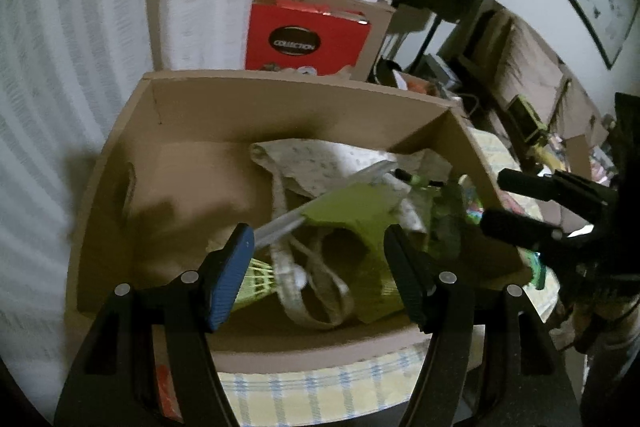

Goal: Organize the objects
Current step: 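Withdraw the right gripper while the left gripper moves toward the green snack bag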

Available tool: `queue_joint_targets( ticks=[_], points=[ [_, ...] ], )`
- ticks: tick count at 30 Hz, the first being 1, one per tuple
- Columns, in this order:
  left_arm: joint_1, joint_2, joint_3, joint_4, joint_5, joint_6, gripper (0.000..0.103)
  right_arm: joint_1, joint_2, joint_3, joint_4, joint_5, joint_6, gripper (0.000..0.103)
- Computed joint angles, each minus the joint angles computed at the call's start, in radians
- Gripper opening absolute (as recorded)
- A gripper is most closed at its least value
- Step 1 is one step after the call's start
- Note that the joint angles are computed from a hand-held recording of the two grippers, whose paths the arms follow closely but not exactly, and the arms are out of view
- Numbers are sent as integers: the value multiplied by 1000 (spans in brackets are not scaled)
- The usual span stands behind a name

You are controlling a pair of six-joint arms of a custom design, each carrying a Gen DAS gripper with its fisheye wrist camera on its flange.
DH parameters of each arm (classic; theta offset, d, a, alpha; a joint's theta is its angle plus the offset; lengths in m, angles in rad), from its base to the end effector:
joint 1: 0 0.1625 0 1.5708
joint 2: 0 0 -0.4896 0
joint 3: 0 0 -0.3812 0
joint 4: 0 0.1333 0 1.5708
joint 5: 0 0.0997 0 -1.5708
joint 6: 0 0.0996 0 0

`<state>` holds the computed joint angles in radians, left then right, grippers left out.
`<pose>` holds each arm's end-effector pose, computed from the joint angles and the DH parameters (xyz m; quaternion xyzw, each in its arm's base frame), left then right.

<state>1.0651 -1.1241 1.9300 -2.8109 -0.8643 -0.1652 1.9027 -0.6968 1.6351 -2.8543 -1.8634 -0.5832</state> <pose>-0.1164 -0.6189 0.3023 0.0818 0.9156 -0.3020 0.2525 0.3357 -0.6532 0.1132 0.4081 -0.8854 0.1506 0.1638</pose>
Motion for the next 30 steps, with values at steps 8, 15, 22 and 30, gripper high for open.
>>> queue_joint_targets(
  ticks=[8,15,22,30],
  points=[
    [-59,30,4,-21,37,23,64,-46,-82,58,-65,-12,32,72],
    [-97,63,2,-32,64,8,65,-78,-145,115,-142,-18,23,73],
    [-130,98,-13,-21,35,-11,65,-120,-198,157,-189,-23,34,75],
    [-158,162,-63,-2,-1,-13,65,-179,-248,202,-241,-54,68,76]
  ],
)
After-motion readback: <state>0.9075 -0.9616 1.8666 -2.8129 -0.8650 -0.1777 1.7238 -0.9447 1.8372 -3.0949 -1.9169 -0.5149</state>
